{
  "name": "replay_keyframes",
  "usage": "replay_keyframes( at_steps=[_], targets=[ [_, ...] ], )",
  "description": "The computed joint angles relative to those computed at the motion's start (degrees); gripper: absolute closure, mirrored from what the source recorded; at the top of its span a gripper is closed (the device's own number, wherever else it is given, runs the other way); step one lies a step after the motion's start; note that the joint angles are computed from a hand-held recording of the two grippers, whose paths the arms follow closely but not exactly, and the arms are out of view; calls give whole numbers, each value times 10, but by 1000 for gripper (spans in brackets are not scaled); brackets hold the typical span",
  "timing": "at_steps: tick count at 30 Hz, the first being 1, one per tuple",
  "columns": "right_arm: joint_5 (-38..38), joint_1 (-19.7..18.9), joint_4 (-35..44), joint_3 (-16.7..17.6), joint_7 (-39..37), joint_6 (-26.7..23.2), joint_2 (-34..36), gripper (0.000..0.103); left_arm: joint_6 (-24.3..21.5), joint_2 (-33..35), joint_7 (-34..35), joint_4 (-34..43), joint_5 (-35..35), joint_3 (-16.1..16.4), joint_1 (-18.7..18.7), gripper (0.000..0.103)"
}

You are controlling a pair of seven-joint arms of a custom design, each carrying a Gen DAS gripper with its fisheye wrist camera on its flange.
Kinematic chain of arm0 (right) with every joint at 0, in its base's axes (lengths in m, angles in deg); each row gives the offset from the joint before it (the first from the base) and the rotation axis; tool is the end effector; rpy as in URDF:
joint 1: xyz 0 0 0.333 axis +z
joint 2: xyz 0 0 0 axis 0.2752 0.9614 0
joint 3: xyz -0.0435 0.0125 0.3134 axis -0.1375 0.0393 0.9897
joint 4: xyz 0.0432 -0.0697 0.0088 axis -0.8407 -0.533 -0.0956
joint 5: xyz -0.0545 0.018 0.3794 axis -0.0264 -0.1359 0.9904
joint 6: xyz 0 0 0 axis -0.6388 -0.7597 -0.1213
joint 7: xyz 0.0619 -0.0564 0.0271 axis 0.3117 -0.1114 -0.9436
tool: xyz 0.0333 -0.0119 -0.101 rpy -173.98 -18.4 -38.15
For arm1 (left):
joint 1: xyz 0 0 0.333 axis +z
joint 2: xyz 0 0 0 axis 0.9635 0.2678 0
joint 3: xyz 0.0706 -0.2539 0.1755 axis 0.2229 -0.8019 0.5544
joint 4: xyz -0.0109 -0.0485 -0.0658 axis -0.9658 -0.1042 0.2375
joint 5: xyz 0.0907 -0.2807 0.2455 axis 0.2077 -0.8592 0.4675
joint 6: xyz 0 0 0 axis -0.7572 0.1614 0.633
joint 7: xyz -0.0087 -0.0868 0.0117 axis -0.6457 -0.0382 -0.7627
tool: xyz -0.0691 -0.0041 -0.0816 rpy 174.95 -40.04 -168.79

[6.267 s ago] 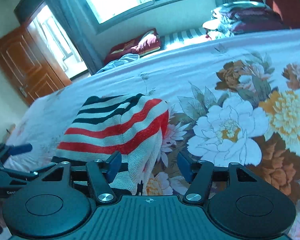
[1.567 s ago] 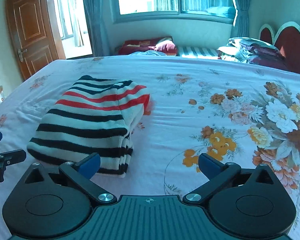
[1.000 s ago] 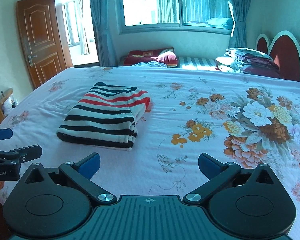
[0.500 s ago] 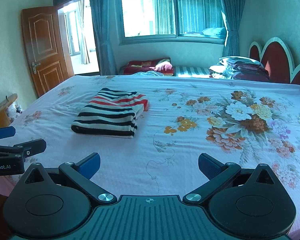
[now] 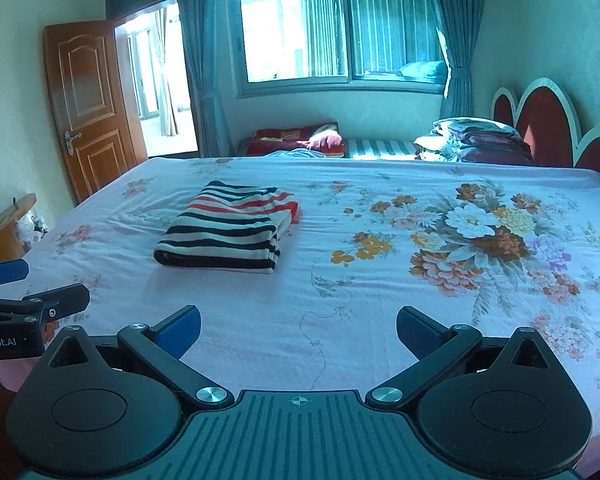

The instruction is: Fold small clothes

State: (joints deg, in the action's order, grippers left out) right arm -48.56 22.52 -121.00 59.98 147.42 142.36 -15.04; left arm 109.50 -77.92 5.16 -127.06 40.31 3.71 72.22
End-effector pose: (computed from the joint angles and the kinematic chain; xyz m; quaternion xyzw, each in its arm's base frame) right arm 0.4094 0.2425 0.5966 -0.6160 0.6233 -0.2806 0.3917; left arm 0.4541 -0.1523 0.6145 -0.5341 0.6782 -0.3765 0.3362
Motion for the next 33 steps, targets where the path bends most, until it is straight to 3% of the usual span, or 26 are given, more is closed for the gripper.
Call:
replay_keyframes(
  at_steps=[15,33],
  targets=[
    [-33,-5,17,14,34,-15,5,0,4,-9,32,-7,-28,27,-20,0],
    [-66,9,39,5,60,-22,28,0,5,-4,58,-1,-43,30,-14,0]
  ],
)
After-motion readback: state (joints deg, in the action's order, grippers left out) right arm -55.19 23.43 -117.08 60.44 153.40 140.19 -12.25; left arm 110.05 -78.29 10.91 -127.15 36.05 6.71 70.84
